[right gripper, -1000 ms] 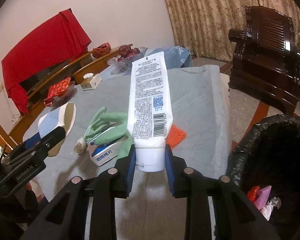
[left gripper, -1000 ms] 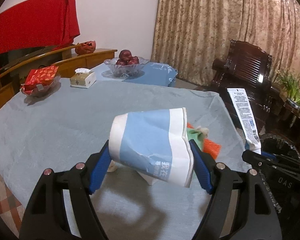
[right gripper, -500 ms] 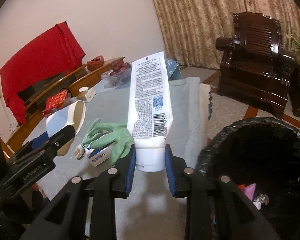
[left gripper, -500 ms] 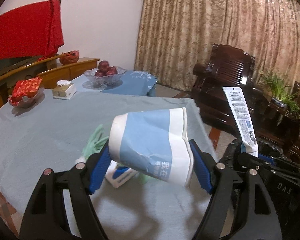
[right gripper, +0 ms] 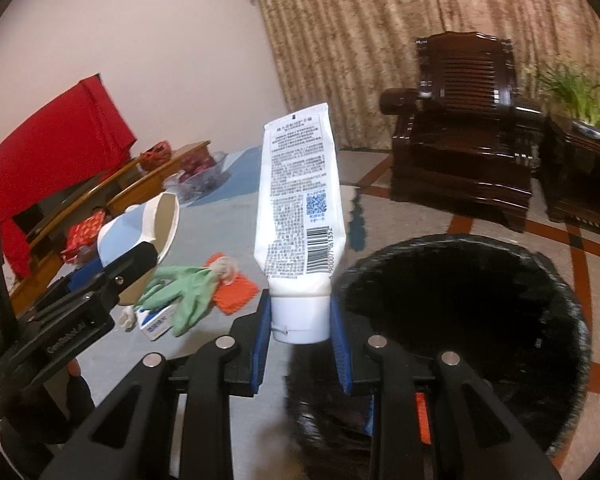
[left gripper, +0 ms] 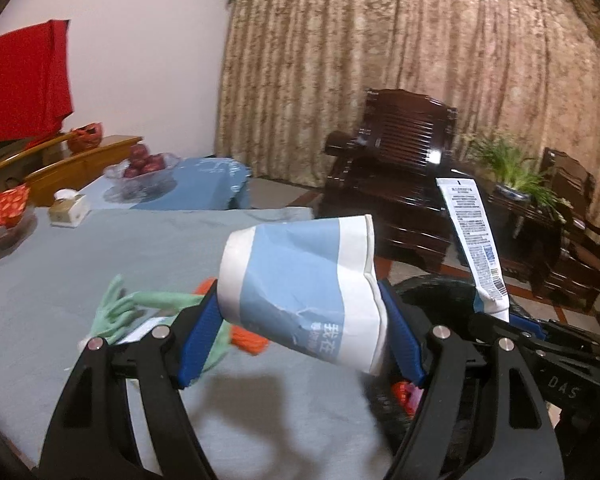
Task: Collect trash
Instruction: 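Carry the cup and tube over the bin and open both tools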
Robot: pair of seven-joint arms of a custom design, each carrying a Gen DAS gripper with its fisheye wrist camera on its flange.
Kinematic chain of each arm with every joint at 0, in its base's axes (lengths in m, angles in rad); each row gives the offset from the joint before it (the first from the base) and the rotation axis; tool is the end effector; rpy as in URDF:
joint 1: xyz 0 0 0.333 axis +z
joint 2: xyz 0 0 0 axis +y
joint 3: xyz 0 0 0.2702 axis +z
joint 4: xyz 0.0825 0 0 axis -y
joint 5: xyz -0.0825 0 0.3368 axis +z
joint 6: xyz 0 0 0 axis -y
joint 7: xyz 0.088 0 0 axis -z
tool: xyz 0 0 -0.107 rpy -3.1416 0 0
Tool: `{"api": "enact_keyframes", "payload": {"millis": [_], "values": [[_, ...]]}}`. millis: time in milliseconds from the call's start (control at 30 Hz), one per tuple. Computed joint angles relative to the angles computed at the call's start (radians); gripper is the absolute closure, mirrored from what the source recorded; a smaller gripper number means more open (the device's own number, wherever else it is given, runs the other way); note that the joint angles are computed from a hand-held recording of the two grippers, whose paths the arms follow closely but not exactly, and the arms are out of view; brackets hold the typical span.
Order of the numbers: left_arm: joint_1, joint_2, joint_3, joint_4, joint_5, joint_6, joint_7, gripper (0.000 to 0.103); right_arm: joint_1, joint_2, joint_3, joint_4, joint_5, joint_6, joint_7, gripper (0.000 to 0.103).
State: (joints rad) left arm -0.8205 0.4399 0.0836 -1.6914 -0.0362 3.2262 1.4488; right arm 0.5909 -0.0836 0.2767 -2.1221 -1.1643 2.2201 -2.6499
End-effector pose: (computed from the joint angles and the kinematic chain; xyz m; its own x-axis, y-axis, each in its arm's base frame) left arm 0.4801 -0.4442 0.4632 -0.6174 -0.7798 0.1034 -0.4169 0.2129 -0.8836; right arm 0.3520 0.3734 0.4579 -0.3591 -0.8995 -0.2488 -0.4393 0.3981 -0.8053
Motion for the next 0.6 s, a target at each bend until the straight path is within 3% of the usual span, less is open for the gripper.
{"api": "enact_keyframes", "payload": {"millis": [367,600], "values": [[0.025,0.101,-0.138,0.137,0.013,-0.037,0.063,0.030,-0.010,-0.184,0.052,-0.167,0.104,-0.128,0.036,0.075],[0.044,0.187,-0.226,0.243,0.023,-0.096,0.126,0.030,-0.020,-0.287,0.075,-0.280,0.195,-0.157,0.044,0.075]]}}
